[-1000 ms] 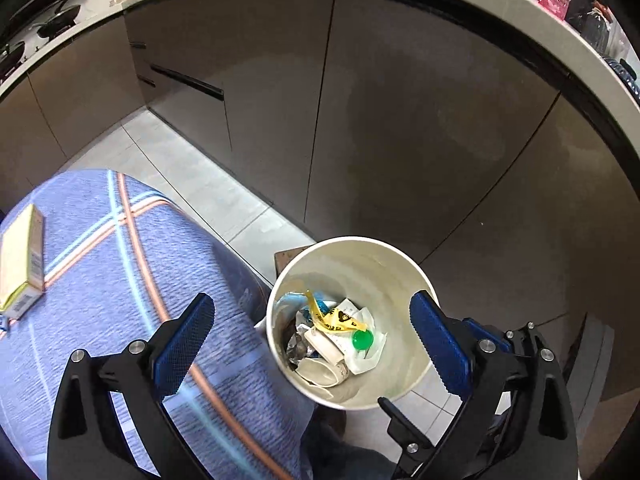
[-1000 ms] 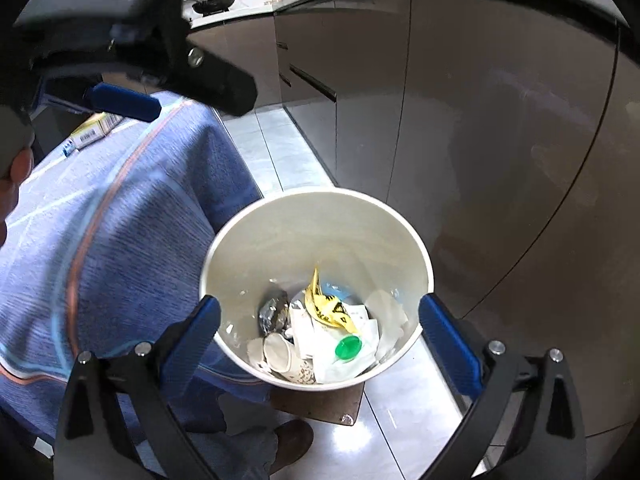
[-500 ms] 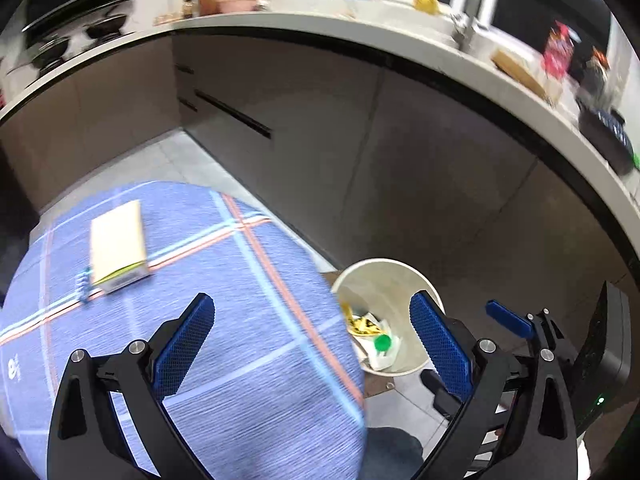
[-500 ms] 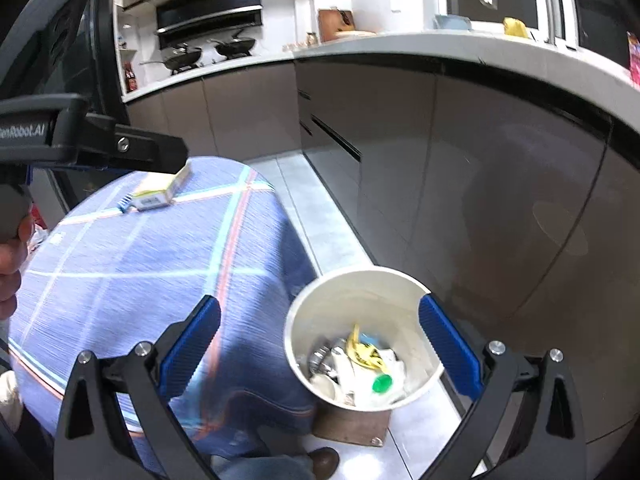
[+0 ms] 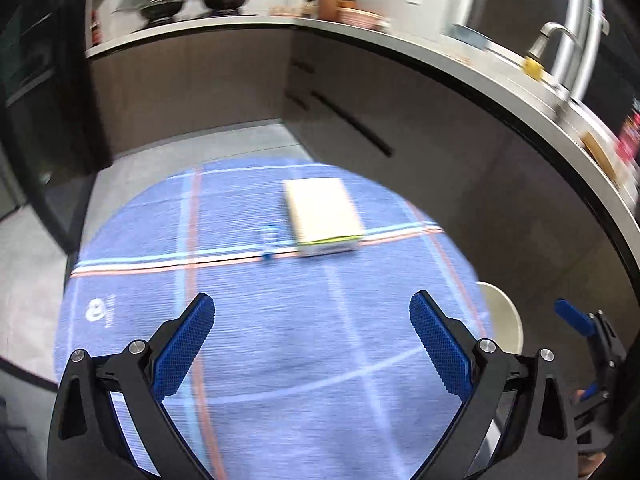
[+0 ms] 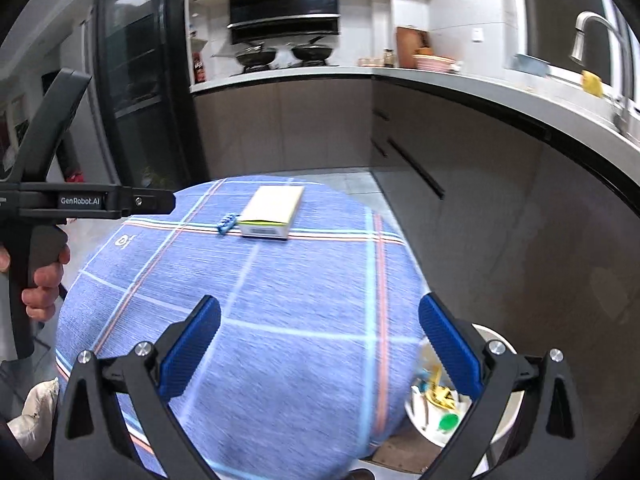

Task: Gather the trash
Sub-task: 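Move both tools back over the table toward the cardboard box, then grasp the cardboard box with the right tool while the left tool grasps the blue candy roll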

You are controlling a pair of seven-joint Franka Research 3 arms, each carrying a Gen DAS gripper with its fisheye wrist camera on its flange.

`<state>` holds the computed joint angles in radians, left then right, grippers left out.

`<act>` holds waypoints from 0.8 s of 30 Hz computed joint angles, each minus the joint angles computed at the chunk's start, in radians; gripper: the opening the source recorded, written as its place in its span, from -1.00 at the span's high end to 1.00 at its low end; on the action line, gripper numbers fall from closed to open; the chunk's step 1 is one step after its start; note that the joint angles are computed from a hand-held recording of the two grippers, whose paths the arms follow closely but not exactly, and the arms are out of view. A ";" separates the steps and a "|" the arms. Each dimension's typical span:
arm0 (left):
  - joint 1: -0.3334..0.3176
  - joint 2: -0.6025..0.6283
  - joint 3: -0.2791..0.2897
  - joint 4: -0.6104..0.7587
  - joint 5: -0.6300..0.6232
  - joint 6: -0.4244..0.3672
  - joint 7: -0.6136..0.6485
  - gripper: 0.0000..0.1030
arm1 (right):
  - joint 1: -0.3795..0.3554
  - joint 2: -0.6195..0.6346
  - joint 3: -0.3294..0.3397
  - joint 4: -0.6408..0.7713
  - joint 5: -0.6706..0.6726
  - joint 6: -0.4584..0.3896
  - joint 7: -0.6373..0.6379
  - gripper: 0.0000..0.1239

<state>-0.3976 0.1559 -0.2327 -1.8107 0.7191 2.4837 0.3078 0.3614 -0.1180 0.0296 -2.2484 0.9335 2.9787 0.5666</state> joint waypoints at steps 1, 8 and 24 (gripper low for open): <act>0.007 -0.016 0.005 -0.025 -0.004 0.008 -0.009 -0.83 | -0.003 0.019 0.015 0.019 -0.047 -0.006 0.042 -0.61; 0.090 -0.109 0.020 -0.190 -0.020 0.107 -0.027 -0.81 | -0.002 0.184 0.069 0.187 -0.328 -0.038 0.314 -0.60; 0.176 -0.066 0.040 -0.230 -0.112 0.258 0.124 -0.61 | 0.068 0.637 0.017 0.733 -0.785 -0.249 0.770 -0.47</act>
